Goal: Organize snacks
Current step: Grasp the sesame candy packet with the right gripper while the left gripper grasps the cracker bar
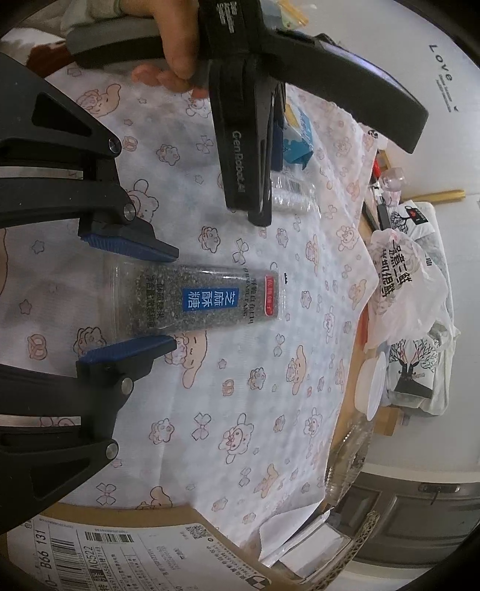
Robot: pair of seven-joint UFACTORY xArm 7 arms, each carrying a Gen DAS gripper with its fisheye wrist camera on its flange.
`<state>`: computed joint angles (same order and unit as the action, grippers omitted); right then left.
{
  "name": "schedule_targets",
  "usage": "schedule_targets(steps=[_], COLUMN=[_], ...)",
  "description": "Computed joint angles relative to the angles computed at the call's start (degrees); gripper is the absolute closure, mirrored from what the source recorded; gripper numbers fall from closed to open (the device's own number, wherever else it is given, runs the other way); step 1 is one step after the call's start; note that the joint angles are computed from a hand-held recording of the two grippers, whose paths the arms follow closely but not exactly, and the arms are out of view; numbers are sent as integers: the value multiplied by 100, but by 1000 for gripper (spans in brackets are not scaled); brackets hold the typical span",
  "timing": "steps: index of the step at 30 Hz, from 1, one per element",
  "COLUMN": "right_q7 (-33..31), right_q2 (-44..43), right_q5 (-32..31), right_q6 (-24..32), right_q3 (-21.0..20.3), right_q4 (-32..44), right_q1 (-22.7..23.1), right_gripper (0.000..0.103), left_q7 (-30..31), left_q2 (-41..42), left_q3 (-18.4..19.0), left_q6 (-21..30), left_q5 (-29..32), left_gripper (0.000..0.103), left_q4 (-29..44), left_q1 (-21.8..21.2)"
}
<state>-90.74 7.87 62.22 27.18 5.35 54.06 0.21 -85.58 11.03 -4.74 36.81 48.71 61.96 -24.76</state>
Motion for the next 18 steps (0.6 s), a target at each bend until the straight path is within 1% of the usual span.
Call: schedule_targets(steps=[4,6,10,12,14,16,18], right_q7=[14,7,-92,-143,-170,-217,-248], right_q2=[-15,-70,-251,-379,-531,-668,-819], right_q5=[-2,-3,16,24,15,28,14], right_q6=[-29,-68,24,19,28,-19,26], right_q3=[1,-5,-72,-128,-205,-275,-360], right_q4=[-21,-86,-284,-433,-603,-767,-931], right_q1=[-1,4,-16,-9,-6,17,30], right_gripper=[66,67,68,68,68,68,68], left_q7=[243,357,756,865,921,977,831], left_q2=[-158,-237,-527,-700,-827,-964,-1067], left_q3=[-61,-121,-287,-370,-446,-530,-584], left_q6=[-270,-365,-733,-898,-937,-918,-933], left_q5=[-35,-73,-302,-315,-301,-415,-422], left_gripper=[55,55,56,56,56,55,55], left_q4=[-213,-317,-697,-924,-1078,-1215,-1330], left_q1=[18,2,-4,-27,-37,-34,-2])
